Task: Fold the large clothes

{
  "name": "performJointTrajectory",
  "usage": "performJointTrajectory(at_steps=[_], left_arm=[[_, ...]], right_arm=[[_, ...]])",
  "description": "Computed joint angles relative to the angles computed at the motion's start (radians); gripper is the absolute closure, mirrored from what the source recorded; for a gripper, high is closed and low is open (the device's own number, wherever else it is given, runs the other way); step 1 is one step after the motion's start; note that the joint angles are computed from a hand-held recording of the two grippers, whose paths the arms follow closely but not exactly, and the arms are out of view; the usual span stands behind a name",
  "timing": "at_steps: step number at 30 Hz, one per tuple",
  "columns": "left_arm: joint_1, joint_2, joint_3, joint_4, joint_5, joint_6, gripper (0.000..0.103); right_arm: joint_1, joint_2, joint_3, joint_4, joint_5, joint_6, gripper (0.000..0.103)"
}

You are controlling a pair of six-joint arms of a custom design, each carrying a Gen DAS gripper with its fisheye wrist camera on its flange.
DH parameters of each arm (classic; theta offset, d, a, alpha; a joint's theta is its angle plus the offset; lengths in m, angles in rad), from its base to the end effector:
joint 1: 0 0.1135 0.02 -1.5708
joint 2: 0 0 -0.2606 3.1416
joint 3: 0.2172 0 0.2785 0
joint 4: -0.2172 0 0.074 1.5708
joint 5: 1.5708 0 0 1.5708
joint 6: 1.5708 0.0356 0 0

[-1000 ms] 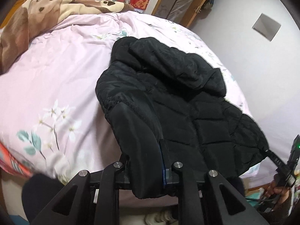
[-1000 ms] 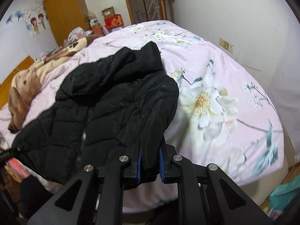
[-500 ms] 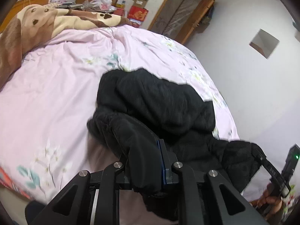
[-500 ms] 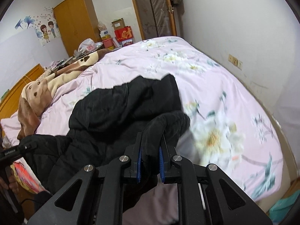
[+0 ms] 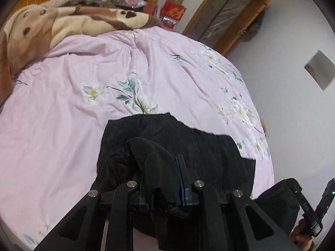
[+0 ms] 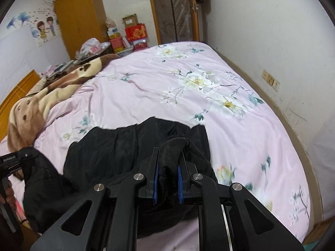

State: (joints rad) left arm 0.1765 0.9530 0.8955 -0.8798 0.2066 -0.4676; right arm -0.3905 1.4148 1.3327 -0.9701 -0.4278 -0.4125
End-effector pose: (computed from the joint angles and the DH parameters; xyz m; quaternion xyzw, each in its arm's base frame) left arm 0.2065 0.0294 0.2825 -0.2687 0.9068 -0.1419 0.2923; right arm 0.2906 -0.1037 0.3160 -0.0648 0.9439 0.0909 0.3108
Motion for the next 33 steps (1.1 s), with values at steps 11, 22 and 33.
performJointTrajectory(at_steps=[11,22,33], left_arm=[[0.099,0.508,0.227,0.101,0.088,-0.021,0.081],[0.383,0.53,0.099,0.406,0.517,-0.138,0.041],[0.45,0.473,0.107,0.288,0.457,0.144,0.03]], right_arm=[[0.124,0.379,0.277,0.024,0.134,0.111,0.089],[0.099,0.877,0.926,-0.431,0.019,0.283,0.081],[0.1,0.815,1.005,-0.392,-0.023,0.239,0.058]])
